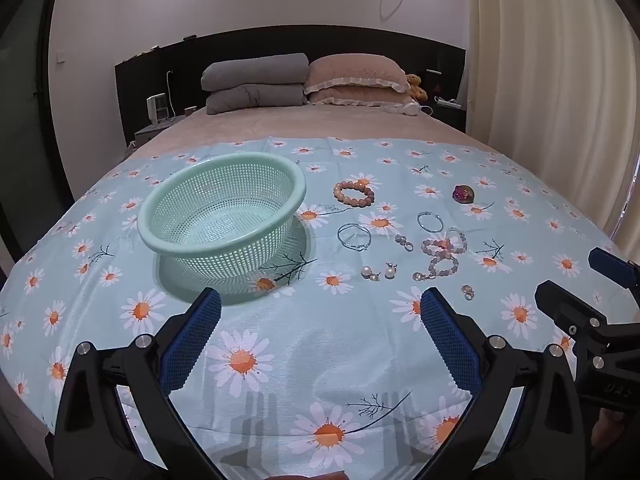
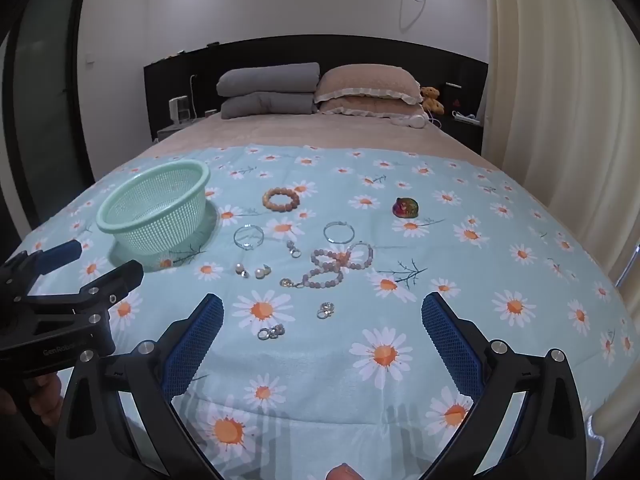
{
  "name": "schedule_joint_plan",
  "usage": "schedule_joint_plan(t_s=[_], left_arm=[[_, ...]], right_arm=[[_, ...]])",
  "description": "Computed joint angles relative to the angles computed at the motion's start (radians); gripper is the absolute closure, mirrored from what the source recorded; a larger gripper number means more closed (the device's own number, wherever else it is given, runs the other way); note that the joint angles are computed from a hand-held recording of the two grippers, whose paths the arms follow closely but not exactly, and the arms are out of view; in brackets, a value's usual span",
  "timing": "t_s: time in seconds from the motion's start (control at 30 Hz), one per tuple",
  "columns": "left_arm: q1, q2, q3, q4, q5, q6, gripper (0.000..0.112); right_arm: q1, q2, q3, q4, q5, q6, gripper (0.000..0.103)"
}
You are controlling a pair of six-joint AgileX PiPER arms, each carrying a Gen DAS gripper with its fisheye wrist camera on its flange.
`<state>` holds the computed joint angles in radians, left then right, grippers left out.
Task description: Organize jewelry
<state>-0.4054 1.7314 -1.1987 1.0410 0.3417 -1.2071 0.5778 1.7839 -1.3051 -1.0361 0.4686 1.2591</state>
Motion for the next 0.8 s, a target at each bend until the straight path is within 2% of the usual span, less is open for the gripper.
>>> schedule_joint_plan(t_s=[0.2,0.37,0.4,0.8], left_arm=[[0.03,-0.011,0.021,-0.044,-0.038,0.032,0.015],[0.036,0.007,0.015,-0.087,-0.044,0.073,0.015],[0.03,0.017,-0.005,-0.117,-0.027,0.098,0.015],[0.024,0.03,-0.017,-0.067,-0.014,0.07,0.015]], right_arm=[[-0.003,0.003,0.0,-0.002,-0.003,0.001,0.007],[-0.009,0.012,-0.003,0.007,-0.007,-0.008,0.007],[-0.008,0.016,-0.007,0.011,-0.004,-0.009,0.007],[-0.012,0.025,-0.017,0.029,-0.007,-0.034,0.007]])
